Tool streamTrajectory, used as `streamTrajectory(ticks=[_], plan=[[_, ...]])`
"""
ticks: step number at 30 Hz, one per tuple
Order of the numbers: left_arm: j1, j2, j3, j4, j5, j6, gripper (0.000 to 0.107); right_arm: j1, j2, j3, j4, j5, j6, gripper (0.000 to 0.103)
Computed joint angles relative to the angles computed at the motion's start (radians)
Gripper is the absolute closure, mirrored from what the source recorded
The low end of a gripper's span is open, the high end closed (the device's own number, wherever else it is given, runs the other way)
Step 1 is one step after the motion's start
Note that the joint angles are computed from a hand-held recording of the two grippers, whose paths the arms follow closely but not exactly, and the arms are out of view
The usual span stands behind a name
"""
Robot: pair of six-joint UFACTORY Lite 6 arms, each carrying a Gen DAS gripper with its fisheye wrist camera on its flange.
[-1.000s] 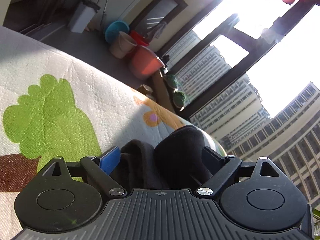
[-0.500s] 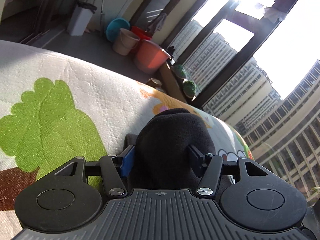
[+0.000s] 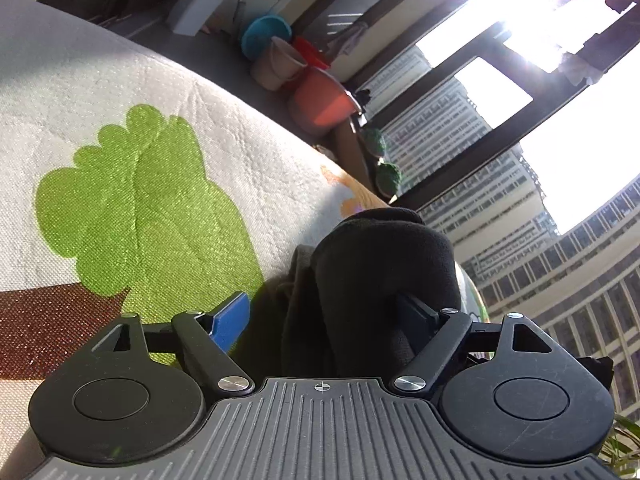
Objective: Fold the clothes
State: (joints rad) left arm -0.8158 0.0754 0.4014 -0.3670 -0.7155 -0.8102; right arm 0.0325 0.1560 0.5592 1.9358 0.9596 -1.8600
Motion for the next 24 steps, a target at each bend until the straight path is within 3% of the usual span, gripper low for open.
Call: streamTrajectory(ticks=[5,7,10,12,15,16,20,24], plan=[[-0.020,0.078,0.126,0.020,-0.007,0.045,0.020,-0.057,-0.163,-0.033,-0.014,-0.063,-0.021,0.036],[-0.046,0.097,0.183,-0.080,0.013,0.150,0.020,-0.049,-0.204,-0.021,-0.003,-0.166,-0.027,0.034],[-0.045,0.112,0.236,-0.076,0.018,0.179,0.021,-0.019,-0.176,-0.002,0.025,-0.247,-0.071,0.031],[-0.041,0.147,0.296,-0.046,0.051,0.189,0.023,0.000,-0.160,-0.009,0.077,-0.249,-0.128,0.029],[-0.051,0.246,0.430,-0.199,0.138,0.376,0.032,0.037,-0.163,-0.023,0.162,-0.264,-0.205,0.026],[-0.043,0.285,0.462,-0.218,0.147,0.401,0.027,0.047,-0.179,-0.032,0.181,-0.277,-0.229,0.026],[0.004,0.381,0.482,-0.047,0.103,0.195,0.024,0.050,-0.315,-0.118,0.291,-0.323,-0.406,0.026],[0.017,0.414,0.452,0.022,0.027,0.102,0.015,-0.033,-0.483,-0.194,0.298,-0.290,-0.465,0.030]])
